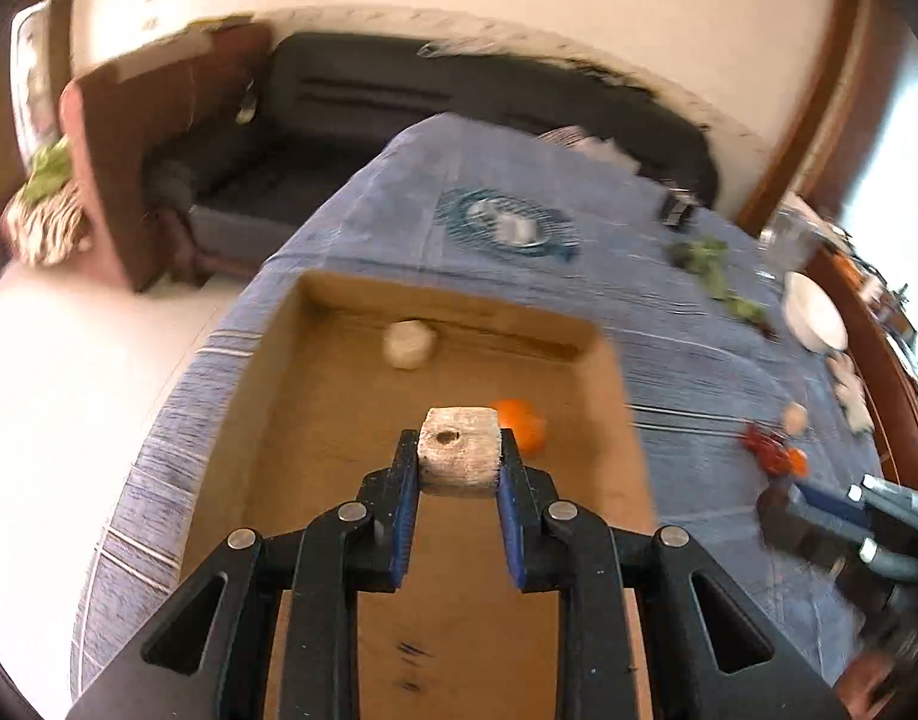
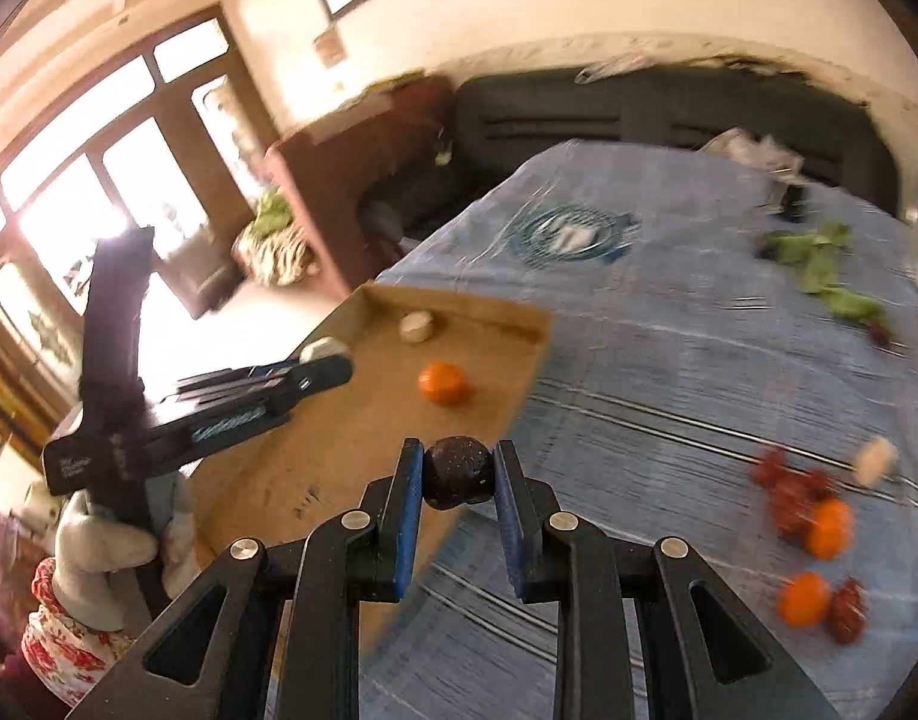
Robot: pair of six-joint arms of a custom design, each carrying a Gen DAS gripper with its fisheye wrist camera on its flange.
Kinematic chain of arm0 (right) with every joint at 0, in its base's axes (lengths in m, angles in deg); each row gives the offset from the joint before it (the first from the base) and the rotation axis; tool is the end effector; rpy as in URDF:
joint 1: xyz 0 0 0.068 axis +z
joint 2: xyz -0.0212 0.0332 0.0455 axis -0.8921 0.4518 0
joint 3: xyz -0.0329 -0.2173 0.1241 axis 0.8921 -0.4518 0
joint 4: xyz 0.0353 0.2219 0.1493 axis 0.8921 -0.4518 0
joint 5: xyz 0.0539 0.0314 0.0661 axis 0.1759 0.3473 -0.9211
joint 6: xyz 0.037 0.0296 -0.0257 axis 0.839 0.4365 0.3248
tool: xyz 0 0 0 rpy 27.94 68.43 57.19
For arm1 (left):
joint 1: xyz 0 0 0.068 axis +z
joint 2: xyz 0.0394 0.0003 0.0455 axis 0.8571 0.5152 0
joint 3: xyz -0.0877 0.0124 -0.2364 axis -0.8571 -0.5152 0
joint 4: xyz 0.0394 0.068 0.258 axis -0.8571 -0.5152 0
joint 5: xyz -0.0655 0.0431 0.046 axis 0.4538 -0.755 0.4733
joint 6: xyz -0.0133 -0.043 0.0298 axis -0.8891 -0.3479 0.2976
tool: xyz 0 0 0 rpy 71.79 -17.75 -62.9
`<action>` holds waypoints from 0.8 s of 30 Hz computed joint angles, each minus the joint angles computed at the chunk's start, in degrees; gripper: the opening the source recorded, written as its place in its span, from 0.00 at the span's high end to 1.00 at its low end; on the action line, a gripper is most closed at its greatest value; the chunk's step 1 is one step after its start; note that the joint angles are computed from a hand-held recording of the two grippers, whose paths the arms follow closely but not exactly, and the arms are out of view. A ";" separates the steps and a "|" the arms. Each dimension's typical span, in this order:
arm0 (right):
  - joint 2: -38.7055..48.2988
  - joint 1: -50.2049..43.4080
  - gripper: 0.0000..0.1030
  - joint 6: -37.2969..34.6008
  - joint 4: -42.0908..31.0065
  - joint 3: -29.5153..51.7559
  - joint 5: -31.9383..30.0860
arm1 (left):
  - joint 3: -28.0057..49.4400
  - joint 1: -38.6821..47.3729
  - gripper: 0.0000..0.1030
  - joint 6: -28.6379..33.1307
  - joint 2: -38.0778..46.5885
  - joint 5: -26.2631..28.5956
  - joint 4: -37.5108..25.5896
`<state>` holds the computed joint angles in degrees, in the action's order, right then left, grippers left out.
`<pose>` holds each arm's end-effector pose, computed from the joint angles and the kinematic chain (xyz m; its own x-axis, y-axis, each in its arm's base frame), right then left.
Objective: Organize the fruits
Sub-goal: 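Carry both items into the cardboard box and open both tools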
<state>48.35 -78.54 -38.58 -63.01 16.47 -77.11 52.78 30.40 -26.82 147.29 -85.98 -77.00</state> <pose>0.2624 -0.0468 0.2709 -0.6808 -0.3068 -0.6651 -0.6143 0.7338 0.2902 0.2366 -0.1179 0.2733 -0.7508 -0.2645 -0.6053 -0.1813 0.9636 -0.1962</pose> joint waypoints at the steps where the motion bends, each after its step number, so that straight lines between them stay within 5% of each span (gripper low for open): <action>1: 0.06 2.87 0.75 2.31 2.62 -1.25 1.94 | -0.03 1.81 0.78 0.40 0.78 1.68 0.43; 8: 2.96 18.90 0.75 13.03 15.99 -6.86 14.91 | 1.43 9.14 0.78 3.18 8.06 6.69 1.55; 18: 6.81 21.61 0.73 14.64 18.98 -6.08 18.08 | 0.02 10.94 0.77 3.08 9.72 8.66 4.76; 22: 6.78 22.52 0.71 15.73 20.86 -6.53 18.77 | -1.80 12.13 0.64 2.52 7.81 11.10 6.40; 24: 5.83 22.15 0.62 16.16 21.86 -7.28 18.56 | -2.40 11.82 0.64 1.94 5.92 10.51 6.03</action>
<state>54.18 -56.38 -22.42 -41.15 9.20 -58.55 50.38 42.22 -24.88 153.22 -75.47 -70.97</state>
